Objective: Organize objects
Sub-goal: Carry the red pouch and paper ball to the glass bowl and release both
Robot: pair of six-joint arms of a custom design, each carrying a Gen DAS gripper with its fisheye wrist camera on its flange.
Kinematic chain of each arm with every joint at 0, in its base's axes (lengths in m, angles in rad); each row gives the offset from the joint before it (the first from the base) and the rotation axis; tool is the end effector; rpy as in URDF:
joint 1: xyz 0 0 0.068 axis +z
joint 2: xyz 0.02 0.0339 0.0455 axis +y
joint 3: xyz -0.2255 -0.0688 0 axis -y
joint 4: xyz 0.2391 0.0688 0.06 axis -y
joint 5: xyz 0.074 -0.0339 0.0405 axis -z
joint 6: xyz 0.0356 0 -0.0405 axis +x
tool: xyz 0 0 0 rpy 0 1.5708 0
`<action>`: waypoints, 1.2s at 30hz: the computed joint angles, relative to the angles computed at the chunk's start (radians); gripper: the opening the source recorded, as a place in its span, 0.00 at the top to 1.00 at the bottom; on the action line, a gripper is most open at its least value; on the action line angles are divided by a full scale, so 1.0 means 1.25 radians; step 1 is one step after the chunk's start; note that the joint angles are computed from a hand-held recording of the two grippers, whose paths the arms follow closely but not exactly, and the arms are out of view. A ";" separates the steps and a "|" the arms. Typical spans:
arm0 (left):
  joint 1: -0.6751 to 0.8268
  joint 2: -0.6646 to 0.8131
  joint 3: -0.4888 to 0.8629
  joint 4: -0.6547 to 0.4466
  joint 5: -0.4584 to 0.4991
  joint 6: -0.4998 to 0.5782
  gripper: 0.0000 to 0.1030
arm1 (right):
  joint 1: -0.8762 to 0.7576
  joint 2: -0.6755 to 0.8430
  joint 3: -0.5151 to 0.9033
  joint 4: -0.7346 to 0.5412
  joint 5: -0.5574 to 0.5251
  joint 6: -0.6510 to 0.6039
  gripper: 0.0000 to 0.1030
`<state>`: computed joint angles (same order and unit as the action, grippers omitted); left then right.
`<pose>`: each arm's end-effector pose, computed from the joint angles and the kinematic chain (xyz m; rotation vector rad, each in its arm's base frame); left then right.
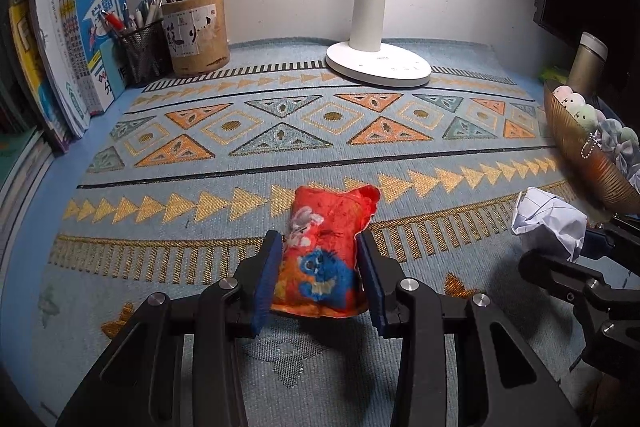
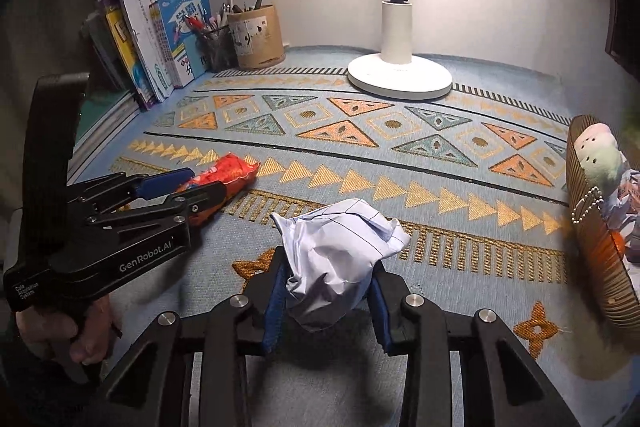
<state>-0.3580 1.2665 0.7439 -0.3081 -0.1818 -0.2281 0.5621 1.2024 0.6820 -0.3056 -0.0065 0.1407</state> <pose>0.2487 -0.0862 0.1808 0.0706 2.3834 -0.0591 0.2117 0.1336 0.1765 -0.5099 2.3695 0.3333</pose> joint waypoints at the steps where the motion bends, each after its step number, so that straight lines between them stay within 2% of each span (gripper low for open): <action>1: 0.000 -0.002 -0.001 0.001 0.000 0.001 0.68 | -0.005 -0.007 0.000 -0.005 -0.007 0.000 0.65; 4: -0.005 -0.017 -0.005 0.000 0.000 0.003 0.71 | -0.037 -0.056 -0.006 -0.026 -0.037 -0.009 0.65; 7: -0.002 -0.043 -0.002 -0.015 0.048 -0.009 0.73 | -0.083 -0.125 -0.005 -0.061 -0.054 -0.029 0.65; 9: -0.026 -0.061 0.011 -0.030 0.033 -0.008 0.73 | -0.120 -0.167 0.001 -0.087 -0.073 -0.042 0.65; 15: -0.112 -0.046 0.130 -0.064 0.015 -0.008 0.73 | -0.336 -0.279 0.063 -0.195 -0.170 -0.116 0.65; 18: -0.161 0.028 0.245 -0.056 0.038 -0.002 0.73 | -0.516 -0.278 0.120 -0.228 -0.241 -0.159 0.65; 22: -0.221 0.195 0.444 -0.041 0.079 -0.005 0.73 | -0.715 -0.185 0.193 -0.233 -0.331 -0.182 0.65; 29: -0.298 0.498 0.771 -0.067 0.153 -0.032 0.73 | -0.857 -0.066 0.229 -0.208 -0.383 -0.224 0.65; 33: -0.320 0.590 0.859 -0.093 0.184 -0.033 0.72 | -0.885 -0.029 0.233 -0.214 -0.410 -0.247 0.64; 34: -0.324 0.608 0.876 -0.102 0.195 -0.028 0.67 | -0.891 -0.011 0.241 -0.225 -0.422 -0.248 0.59; 35: -0.327 0.624 0.891 -0.114 0.207 -0.021 0.57 | -0.900 0.004 0.245 -0.233 -0.436 -0.242 0.47; 36: -0.332 0.639 0.908 -0.132 0.207 -0.018 0.53 | -0.912 0.014 0.246 -0.234 -0.446 -0.233 0.40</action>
